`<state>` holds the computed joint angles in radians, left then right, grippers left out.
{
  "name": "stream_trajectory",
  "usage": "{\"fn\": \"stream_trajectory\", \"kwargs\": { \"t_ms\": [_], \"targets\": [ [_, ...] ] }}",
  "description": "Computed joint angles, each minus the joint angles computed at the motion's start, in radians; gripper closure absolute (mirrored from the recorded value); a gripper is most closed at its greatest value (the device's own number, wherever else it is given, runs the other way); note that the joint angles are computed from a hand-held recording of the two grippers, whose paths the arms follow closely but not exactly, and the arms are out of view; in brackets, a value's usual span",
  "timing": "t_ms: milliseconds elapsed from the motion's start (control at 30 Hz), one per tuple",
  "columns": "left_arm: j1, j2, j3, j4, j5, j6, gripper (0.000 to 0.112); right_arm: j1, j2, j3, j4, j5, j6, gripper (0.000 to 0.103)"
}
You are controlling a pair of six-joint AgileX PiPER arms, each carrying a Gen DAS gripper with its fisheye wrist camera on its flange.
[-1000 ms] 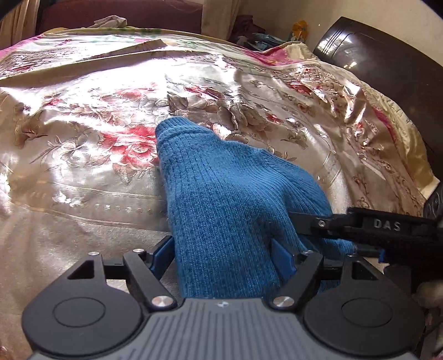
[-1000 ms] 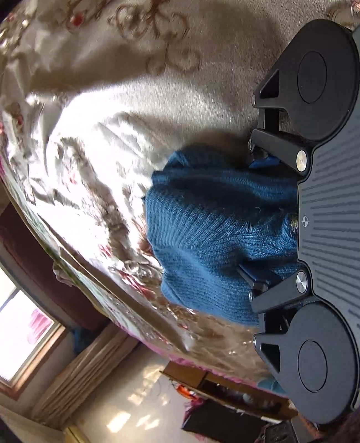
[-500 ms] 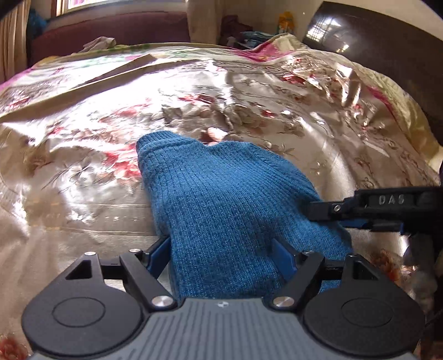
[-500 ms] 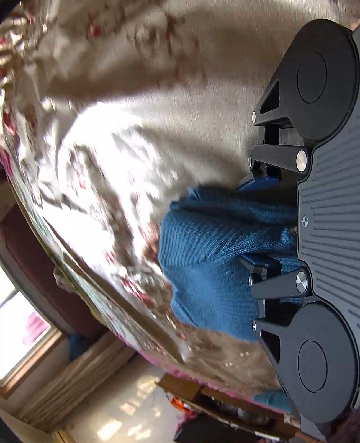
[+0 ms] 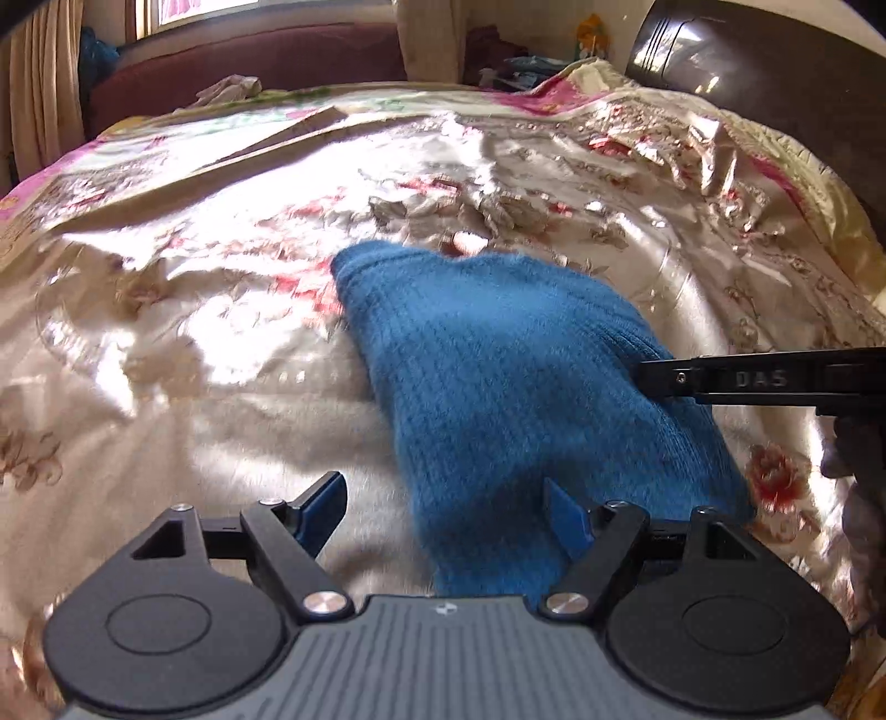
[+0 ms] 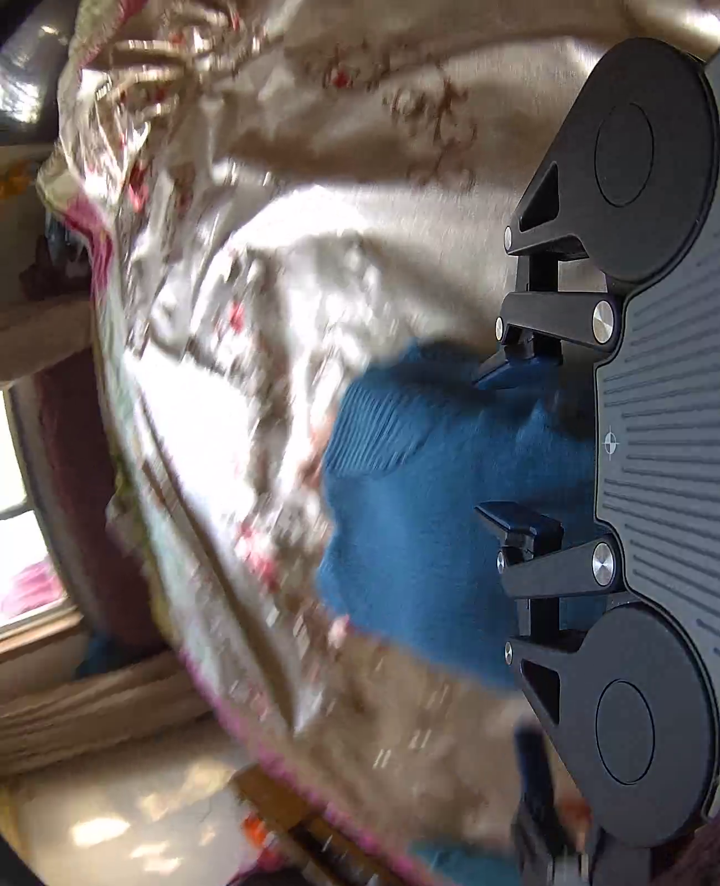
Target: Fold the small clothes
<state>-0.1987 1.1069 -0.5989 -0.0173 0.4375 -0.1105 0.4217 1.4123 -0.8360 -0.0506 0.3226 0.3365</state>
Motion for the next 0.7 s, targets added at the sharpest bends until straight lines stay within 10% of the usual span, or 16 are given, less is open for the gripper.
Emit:
{"fn": "stream_trajectory", "kwargs": {
  "t_ms": [700],
  "targets": [
    [-0.422, -0.229, 0.109, 0.378, 0.274, -0.709, 0.030, 0.274, -0.396, 0.286, -0.309, 0.219, 0.524, 0.056]
  ]
}}
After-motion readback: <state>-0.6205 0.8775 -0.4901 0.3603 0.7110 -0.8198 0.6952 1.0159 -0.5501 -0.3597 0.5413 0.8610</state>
